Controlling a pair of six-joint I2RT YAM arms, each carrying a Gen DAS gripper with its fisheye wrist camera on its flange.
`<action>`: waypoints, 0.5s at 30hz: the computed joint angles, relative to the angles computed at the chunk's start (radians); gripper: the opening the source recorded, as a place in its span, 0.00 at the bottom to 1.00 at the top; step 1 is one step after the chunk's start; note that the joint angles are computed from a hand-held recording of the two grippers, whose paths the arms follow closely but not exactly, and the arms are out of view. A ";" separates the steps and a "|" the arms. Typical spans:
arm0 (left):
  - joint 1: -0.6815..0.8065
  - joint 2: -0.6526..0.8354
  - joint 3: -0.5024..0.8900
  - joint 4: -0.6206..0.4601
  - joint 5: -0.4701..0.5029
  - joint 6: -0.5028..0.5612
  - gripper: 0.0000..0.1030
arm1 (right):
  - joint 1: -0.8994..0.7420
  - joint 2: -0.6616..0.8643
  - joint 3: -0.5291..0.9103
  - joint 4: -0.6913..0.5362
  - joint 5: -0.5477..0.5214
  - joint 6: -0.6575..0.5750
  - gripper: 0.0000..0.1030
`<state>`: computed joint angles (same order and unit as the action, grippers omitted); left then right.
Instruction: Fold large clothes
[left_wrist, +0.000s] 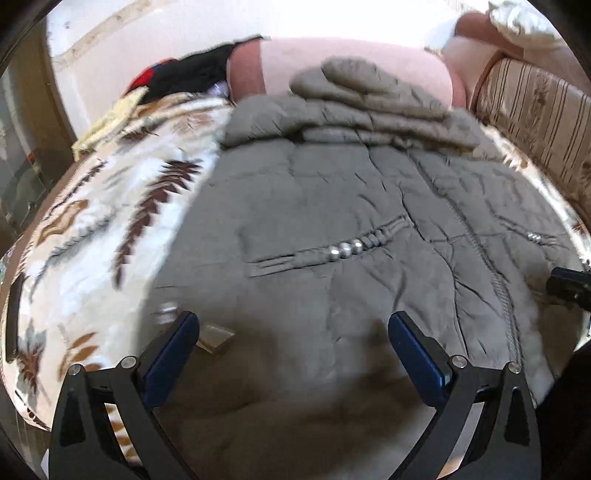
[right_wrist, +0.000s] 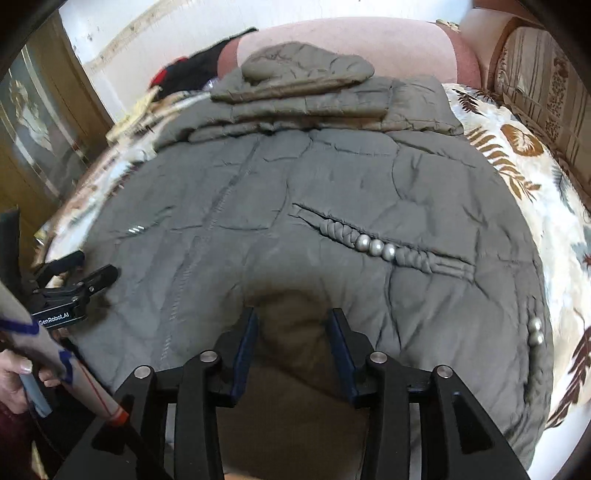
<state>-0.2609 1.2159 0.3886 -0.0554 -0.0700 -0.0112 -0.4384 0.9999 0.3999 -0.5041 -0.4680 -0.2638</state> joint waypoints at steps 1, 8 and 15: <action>0.039 -0.039 -0.013 -0.017 0.023 0.018 0.99 | -0.084 -0.040 0.002 -0.049 -0.040 -0.057 0.53; 0.506 -0.095 0.011 -0.127 0.238 0.145 0.99 | -0.643 0.090 0.116 -0.253 -0.215 -0.422 0.54; 0.603 0.006 0.048 -0.131 0.305 0.155 0.99 | -0.815 0.312 0.223 -0.277 -0.259 -0.475 0.54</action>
<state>0.3417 1.2222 0.4368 -0.1867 0.2346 0.1438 -1.2533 1.3115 0.6225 -0.7811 -0.7269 -0.7385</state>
